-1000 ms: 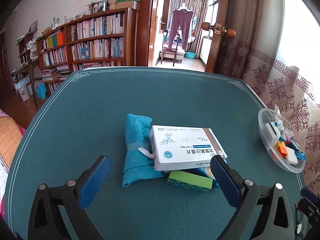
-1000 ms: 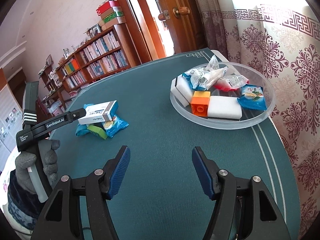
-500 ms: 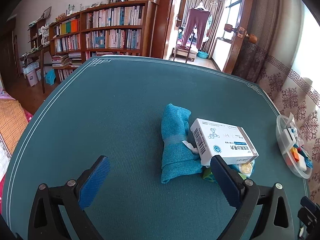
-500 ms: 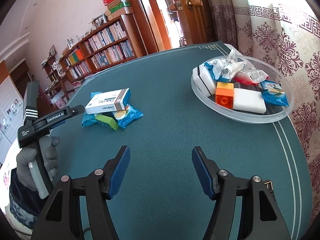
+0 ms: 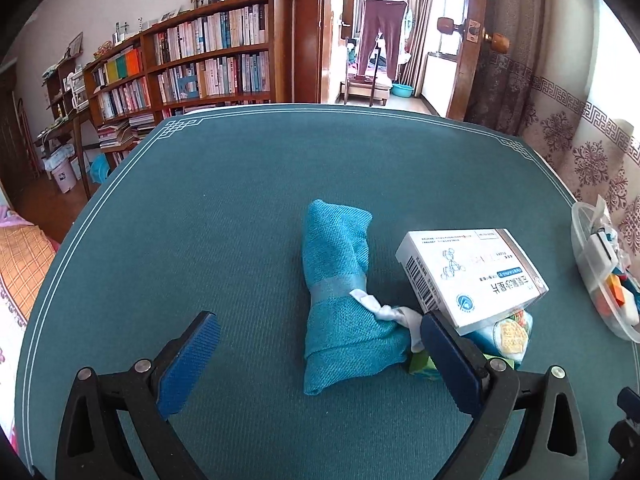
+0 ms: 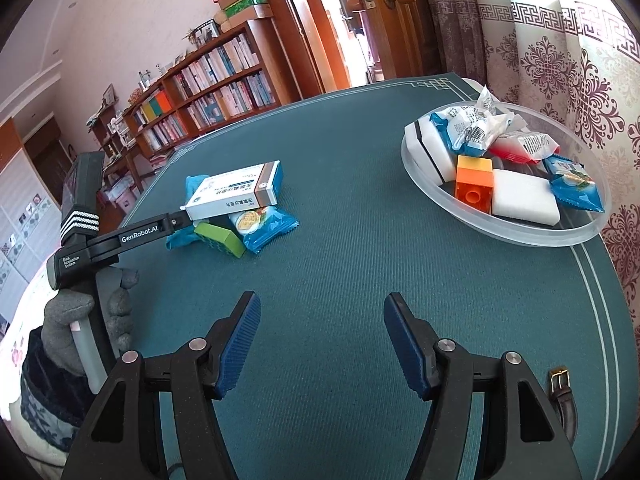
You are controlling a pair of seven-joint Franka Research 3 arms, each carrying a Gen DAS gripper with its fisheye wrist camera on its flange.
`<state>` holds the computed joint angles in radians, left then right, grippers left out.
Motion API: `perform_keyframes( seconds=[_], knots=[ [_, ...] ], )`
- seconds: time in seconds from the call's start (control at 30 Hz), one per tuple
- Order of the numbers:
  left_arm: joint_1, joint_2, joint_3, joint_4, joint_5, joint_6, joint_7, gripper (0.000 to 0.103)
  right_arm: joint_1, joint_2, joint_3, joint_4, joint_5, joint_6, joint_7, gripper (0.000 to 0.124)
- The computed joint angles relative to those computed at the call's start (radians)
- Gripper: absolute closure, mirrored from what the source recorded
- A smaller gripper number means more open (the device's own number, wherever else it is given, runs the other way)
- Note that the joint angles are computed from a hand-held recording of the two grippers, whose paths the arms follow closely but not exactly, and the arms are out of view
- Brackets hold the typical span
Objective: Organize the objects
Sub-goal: 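Grasp the blue knit towel with the left tool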
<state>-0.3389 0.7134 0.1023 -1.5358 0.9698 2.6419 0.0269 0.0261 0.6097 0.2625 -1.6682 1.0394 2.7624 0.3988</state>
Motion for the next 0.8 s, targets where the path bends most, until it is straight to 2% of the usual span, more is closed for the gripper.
perform_keyframes(
  seconds=[0.33, 0.63, 0.8],
  knots=[
    [0.010, 0.140, -0.009, 0.232, -0.101, -0.095, 0.168, 0.001, 0.012, 0.030, -0.011, 0.040, -0.048, -0.020, 0.044, 0.058],
    [0.016, 0.114, 0.017, 0.168, -0.134, -0.054, 0.105, 0.001, 0.037, 0.059, -0.010, 0.087, -0.134, -0.030, 0.091, 0.058],
    [0.023, 0.102, 0.020, 0.135, -0.134, -0.027, 0.077, 0.001, 0.055, 0.090, -0.007, 0.152, -0.187, -0.081, 0.129, 0.058]
  ],
)
